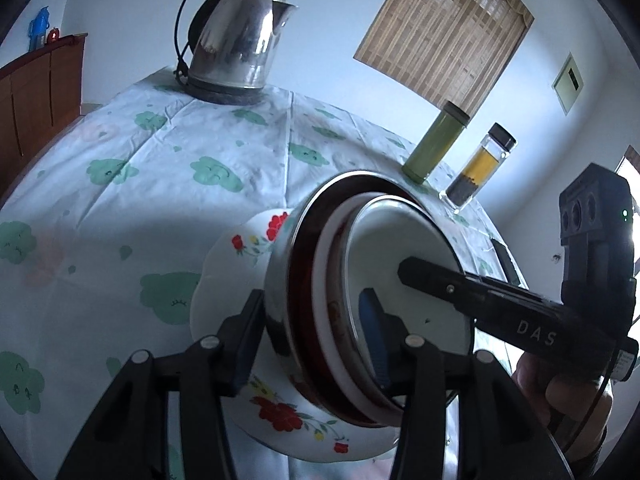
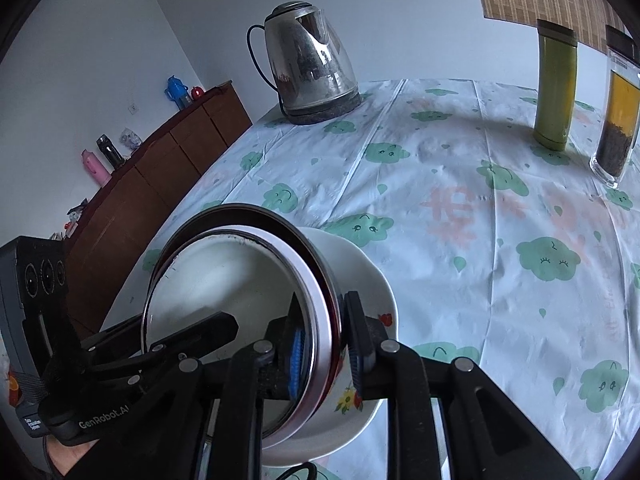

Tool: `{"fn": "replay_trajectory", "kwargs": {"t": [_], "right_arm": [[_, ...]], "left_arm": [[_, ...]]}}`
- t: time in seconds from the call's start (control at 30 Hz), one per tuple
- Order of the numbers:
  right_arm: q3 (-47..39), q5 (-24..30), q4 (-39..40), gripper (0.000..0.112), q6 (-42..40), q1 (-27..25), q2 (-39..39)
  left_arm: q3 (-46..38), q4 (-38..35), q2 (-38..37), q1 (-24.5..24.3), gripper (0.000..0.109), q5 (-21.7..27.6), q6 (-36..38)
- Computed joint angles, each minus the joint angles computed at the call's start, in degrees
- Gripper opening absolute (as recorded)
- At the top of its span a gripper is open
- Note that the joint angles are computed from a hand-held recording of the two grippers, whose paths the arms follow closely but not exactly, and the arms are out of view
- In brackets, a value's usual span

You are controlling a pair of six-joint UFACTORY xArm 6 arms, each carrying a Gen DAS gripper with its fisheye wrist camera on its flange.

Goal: Organize plates and bowls
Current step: 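Lower the bowl stack onto the red-flower plate with both tools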

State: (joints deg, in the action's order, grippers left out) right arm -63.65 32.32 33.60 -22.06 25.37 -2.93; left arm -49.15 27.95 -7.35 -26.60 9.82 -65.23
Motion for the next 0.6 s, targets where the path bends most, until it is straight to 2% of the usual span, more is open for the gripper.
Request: {"fn": "replay_trajectory", "kwargs": {"t": [0.3,0.43,0.53,0.6], "right_arm": [[0.43,-1.51,1.15,0.024,-1.63,0.45,0.2],[-0.04,-1.12,5.27,0.026,-4.17,0.17,0.66],[0.09,-1.84,5.46,0.03,-4.68,0.6,0.89],[0.21,-1.68,6.38,0.039,-5.5,0.77,0.87]], "left_arm": [[0.61,1.84,-0.26,0.67,0.051,-1.35,-1.4],[0.05,8.9,-0.43,1.4,0.056,0.3,-7.58],[0.21,9.37,-0.46,1.79,0.056,-0.29,-8.08],[0.13,11.05,-0.57,2.01,0.059,0.16,-9.52]]}}
